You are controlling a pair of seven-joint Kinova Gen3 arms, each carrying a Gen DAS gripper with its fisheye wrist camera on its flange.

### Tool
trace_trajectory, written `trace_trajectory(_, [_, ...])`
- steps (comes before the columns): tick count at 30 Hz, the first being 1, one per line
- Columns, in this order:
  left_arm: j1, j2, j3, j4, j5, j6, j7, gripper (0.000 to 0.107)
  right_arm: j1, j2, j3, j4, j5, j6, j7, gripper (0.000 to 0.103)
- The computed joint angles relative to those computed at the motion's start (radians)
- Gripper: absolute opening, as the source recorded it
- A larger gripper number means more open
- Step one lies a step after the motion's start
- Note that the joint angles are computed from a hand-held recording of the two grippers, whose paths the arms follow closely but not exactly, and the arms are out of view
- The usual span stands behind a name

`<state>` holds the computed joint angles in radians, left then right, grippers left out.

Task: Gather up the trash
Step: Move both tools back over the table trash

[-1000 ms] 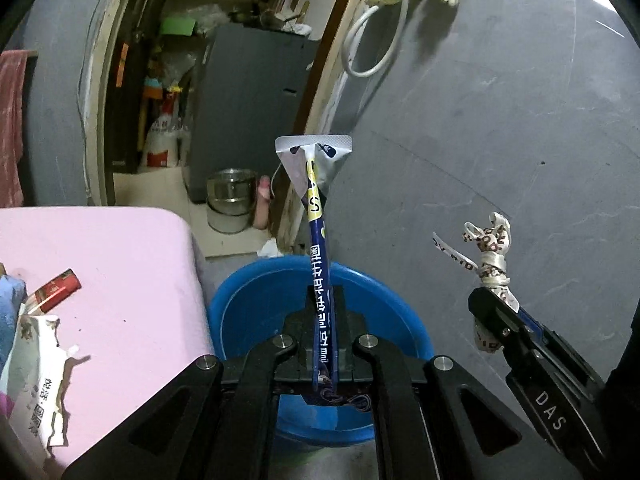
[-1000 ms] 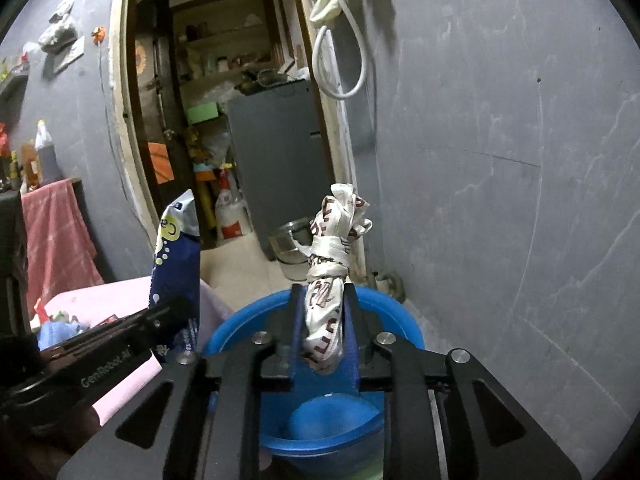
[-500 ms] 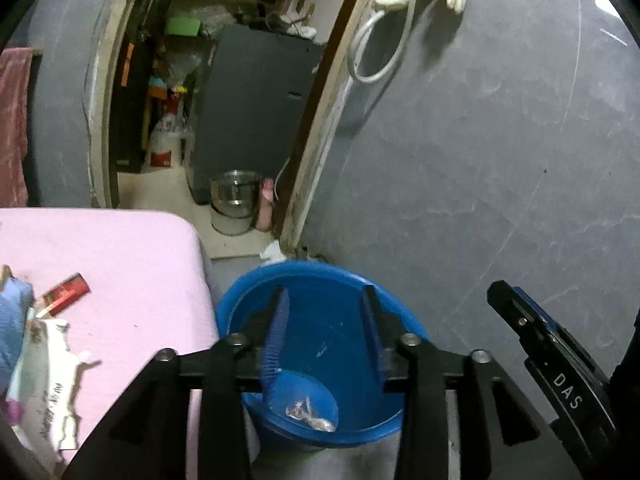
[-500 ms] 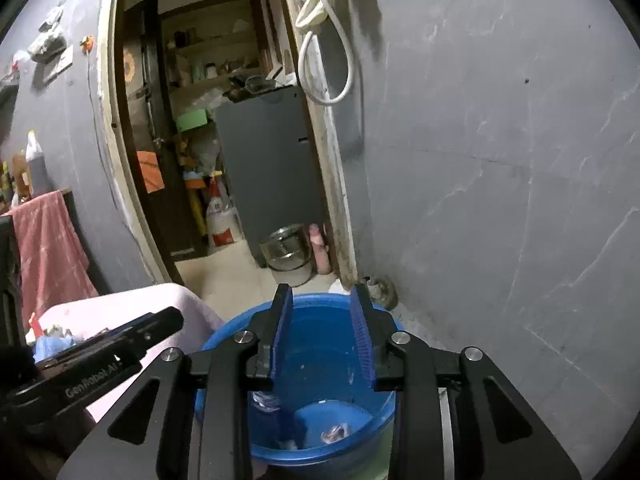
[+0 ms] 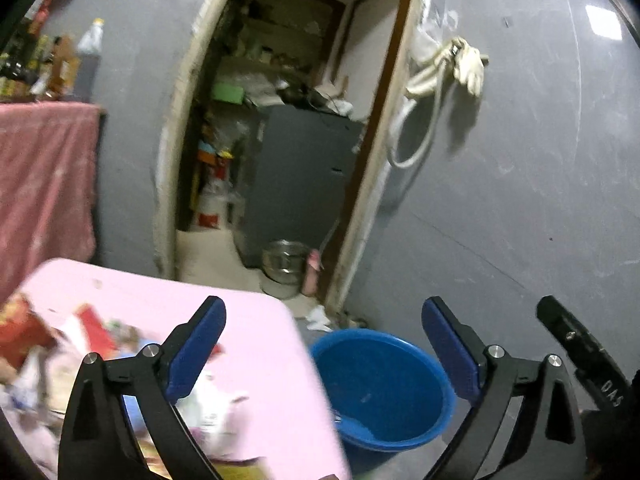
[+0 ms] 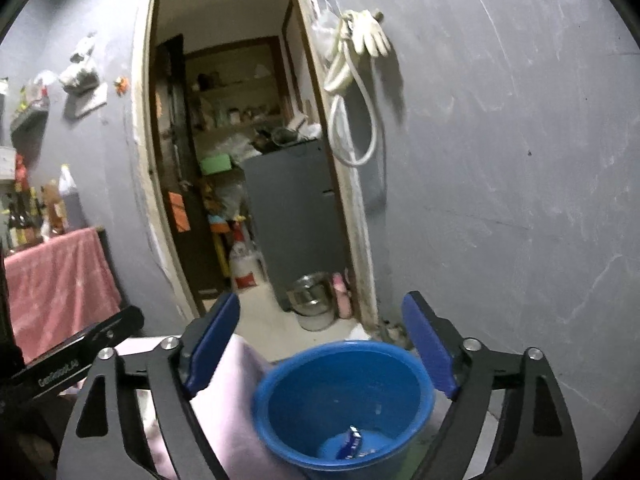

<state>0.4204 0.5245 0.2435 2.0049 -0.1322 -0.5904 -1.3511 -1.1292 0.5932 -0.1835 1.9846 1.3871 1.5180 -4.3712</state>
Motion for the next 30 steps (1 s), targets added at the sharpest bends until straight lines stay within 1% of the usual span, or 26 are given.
trace_trajectory(1, [-0.014, -0.021, -0.007, 0.027, -0.005, -0.014, 0.000, 0.096, -0.007, 0.002, 0.002, -0.012, 0.011, 0.009, 0.005, 0.094])
trace_trajectory(2, [-0.021, -0.035, -0.014, 0.047, -0.002, -0.023, -0.003, 0.096, -0.015, 0.006, 0.002, -0.023, 0.016, 0.018, 0.010, 0.100])
trace_trajectory(3, [-0.034, -0.055, -0.021, 0.078, -0.004, -0.038, -0.003, 0.096, -0.024, 0.011, 0.004, -0.040, 0.028, 0.027, 0.017, 0.103])
trace_trajectory(5, [-0.065, -0.086, -0.033, 0.133, -0.014, -0.072, -0.002, 0.096, -0.039, 0.023, 0.008, -0.064, 0.052, 0.037, 0.026, 0.103])
trace_trajectory(8, [-0.087, -0.120, -0.064, 0.215, 0.005, -0.129, -0.026, 0.096, -0.057, 0.044, 0.012, -0.109, 0.082, 0.035, 0.045, 0.103])
trace_trajectory(11, [-0.115, -0.141, -0.086, 0.274, 0.018, -0.171, -0.046, 0.096, -0.081, 0.076, 0.026, -0.156, 0.110, 0.032, 0.061, 0.103])
trace_trajectory(13, [-0.147, -0.148, -0.093, 0.311, 0.008, -0.194, -0.043, 0.096, -0.094, 0.097, 0.034, -0.189, 0.125, 0.023, 0.079, 0.103])
trace_trajectory(16, [-0.178, -0.151, -0.111, 0.362, 0.009, -0.228, -0.059, 0.096, -0.105, 0.123, 0.047, -0.243, 0.140, -0.012, 0.130, 0.103])
trace_trajectory(18, [-0.200, -0.145, -0.119, 0.390, 0.004, -0.244, -0.066, 0.096, -0.105, 0.140, 0.056, -0.279, 0.150, -0.054, 0.164, 0.103])
trace_trajectory(21, [-0.234, -0.135, -0.128, 0.416, 0.004, -0.241, -0.064, 0.096, -0.107, 0.160, 0.072, -0.319, 0.154, -0.112, 0.198, 0.103])
trace_trajectory(24, [-0.282, -0.118, -0.125, 0.422, -0.027, -0.219, -0.034, 0.096, -0.107, 0.180, 0.091, -0.354, 0.160, -0.169, 0.224, 0.103])
trace_trajectory(26, [-0.309, -0.109, -0.124, 0.413, -0.049, -0.190, -0.019, 0.096, -0.109, 0.196, 0.103, -0.377, 0.159, -0.201, 0.242, 0.103])
trace_trajectory(30, [-0.329, -0.083, -0.122, 0.393, -0.062, -0.152, -0.014, 0.096, -0.102, 0.225, 0.127, -0.421, 0.166, -0.276, 0.279, 0.103])
